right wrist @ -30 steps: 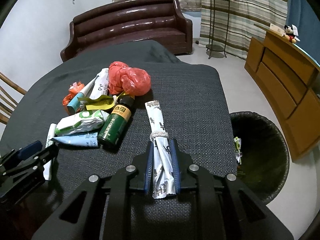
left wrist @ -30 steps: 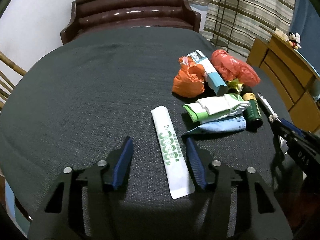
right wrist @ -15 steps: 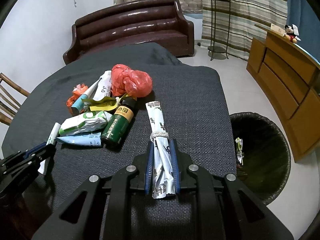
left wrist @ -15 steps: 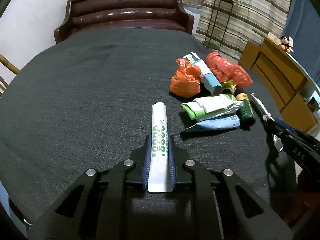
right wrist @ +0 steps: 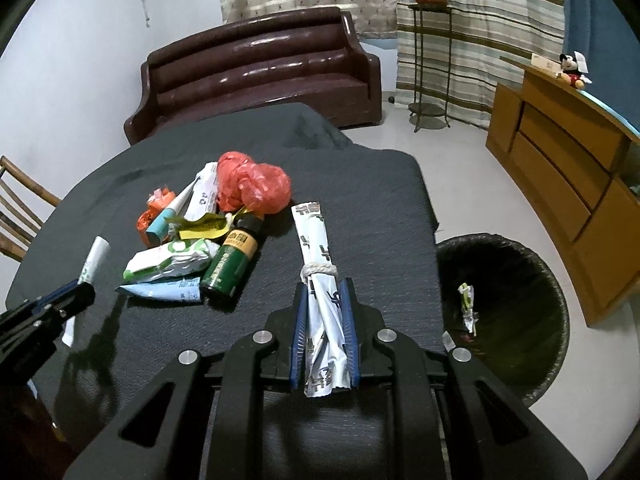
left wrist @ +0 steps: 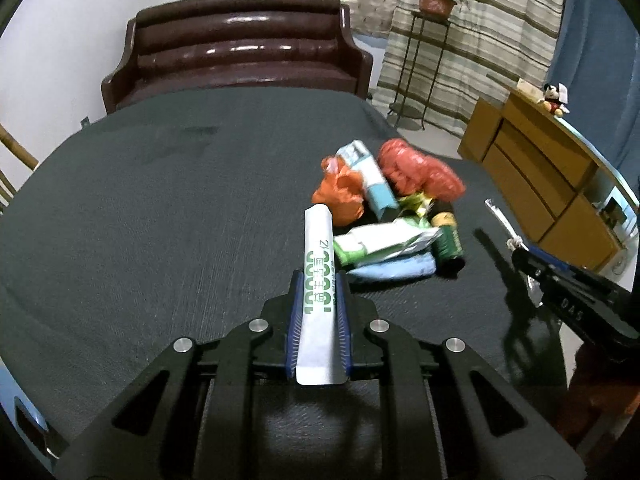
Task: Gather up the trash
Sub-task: 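Carry the wrapper and paper strip in both grippers over the trash bin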
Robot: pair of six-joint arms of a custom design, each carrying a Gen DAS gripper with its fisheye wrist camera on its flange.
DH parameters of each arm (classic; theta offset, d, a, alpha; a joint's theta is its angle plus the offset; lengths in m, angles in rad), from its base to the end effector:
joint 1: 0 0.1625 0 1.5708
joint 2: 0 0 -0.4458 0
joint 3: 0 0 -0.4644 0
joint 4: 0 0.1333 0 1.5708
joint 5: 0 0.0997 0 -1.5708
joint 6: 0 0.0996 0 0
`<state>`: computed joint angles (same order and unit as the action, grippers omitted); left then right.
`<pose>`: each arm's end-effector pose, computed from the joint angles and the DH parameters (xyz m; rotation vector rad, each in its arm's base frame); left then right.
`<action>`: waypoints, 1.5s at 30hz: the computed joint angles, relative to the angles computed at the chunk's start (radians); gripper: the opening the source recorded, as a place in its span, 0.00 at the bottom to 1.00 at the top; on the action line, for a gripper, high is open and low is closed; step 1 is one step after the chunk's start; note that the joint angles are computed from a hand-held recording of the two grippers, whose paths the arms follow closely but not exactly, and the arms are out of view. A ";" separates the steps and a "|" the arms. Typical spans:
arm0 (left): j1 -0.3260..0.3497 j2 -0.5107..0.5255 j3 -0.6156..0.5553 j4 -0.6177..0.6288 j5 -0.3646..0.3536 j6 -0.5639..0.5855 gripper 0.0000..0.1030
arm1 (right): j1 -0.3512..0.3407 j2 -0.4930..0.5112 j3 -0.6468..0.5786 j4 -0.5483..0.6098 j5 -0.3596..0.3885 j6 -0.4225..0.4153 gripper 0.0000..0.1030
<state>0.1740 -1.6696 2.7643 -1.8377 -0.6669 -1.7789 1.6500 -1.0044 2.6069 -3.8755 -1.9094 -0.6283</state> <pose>-0.1514 -0.2414 0.0783 0.0415 2.1759 -1.0490 0.1285 -0.3522 0.0672 0.7272 -2.4259 0.7740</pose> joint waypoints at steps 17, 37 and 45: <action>0.108 0.419 -0.117 -0.685 0.133 0.494 0.15 | -0.105 -0.130 0.017 -0.103 -0.006 -0.044 0.17; 0.256 0.905 -0.411 -1.258 0.067 1.074 0.15 | -0.272 -0.219 -0.003 -0.104 0.047 -0.047 0.17; 0.295 0.966 -0.475 -1.253 0.049 1.129 0.15 | -0.307 -0.214 -0.009 -0.098 0.069 -0.029 0.17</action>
<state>0.4692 -0.7031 2.2890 -3.0905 -0.6175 -0.6498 1.3427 -1.2185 2.5979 -3.9733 -1.8402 -0.6577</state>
